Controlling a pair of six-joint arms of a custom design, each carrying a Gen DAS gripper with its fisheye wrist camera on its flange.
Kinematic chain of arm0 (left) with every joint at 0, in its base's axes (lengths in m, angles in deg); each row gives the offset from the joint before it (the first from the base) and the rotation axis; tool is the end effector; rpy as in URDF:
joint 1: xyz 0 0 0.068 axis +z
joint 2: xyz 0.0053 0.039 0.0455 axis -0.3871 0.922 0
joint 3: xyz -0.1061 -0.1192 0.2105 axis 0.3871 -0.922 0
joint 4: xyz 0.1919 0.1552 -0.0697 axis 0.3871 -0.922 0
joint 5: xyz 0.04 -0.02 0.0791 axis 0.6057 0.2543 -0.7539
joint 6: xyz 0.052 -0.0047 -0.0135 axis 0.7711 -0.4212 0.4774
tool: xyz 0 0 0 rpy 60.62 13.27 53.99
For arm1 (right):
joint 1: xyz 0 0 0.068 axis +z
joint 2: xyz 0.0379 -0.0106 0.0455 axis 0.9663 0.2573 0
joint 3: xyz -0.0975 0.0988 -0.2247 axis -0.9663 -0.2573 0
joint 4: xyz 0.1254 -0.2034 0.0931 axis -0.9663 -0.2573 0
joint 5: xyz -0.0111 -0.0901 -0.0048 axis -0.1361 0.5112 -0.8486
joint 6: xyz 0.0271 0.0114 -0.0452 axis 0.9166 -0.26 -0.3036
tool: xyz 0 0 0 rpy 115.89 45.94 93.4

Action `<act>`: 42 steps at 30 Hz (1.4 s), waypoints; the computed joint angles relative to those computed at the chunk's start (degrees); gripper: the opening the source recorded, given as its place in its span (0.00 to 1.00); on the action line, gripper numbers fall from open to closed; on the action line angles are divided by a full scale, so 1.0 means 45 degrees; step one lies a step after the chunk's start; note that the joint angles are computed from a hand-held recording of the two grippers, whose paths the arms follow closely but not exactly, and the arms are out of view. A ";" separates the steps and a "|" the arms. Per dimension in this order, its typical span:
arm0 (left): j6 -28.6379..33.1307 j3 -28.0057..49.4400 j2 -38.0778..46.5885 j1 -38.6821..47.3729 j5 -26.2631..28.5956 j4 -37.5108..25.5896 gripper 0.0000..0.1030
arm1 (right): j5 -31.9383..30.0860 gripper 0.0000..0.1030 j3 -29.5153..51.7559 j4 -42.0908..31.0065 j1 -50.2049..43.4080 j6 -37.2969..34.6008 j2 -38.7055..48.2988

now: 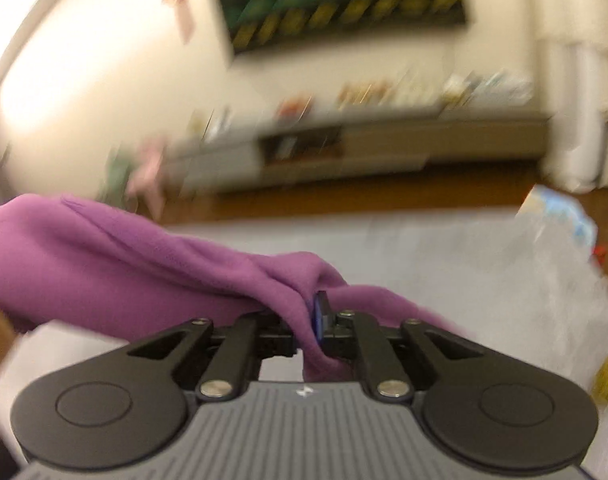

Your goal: Fold clothes

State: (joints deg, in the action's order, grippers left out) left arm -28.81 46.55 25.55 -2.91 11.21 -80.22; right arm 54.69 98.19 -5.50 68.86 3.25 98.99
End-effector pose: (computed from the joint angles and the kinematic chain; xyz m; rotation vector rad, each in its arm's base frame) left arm 0.3080 0.0804 0.3559 0.5524 1.6863 -0.4558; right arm 0.1323 -0.0143 0.2897 0.4532 2.1942 0.1099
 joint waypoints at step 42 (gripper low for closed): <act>0.1616 -0.2113 0.4722 -0.1743 -0.4853 -0.0396 0.43 | 0.9563 0.40 -0.2323 -0.1851 1.1552 0.9269 0.7552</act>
State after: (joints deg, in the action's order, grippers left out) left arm -21.54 37.04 46.80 -10.75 -10.63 -82.00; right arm 97.72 87.73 -13.82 120.84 44.96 132.98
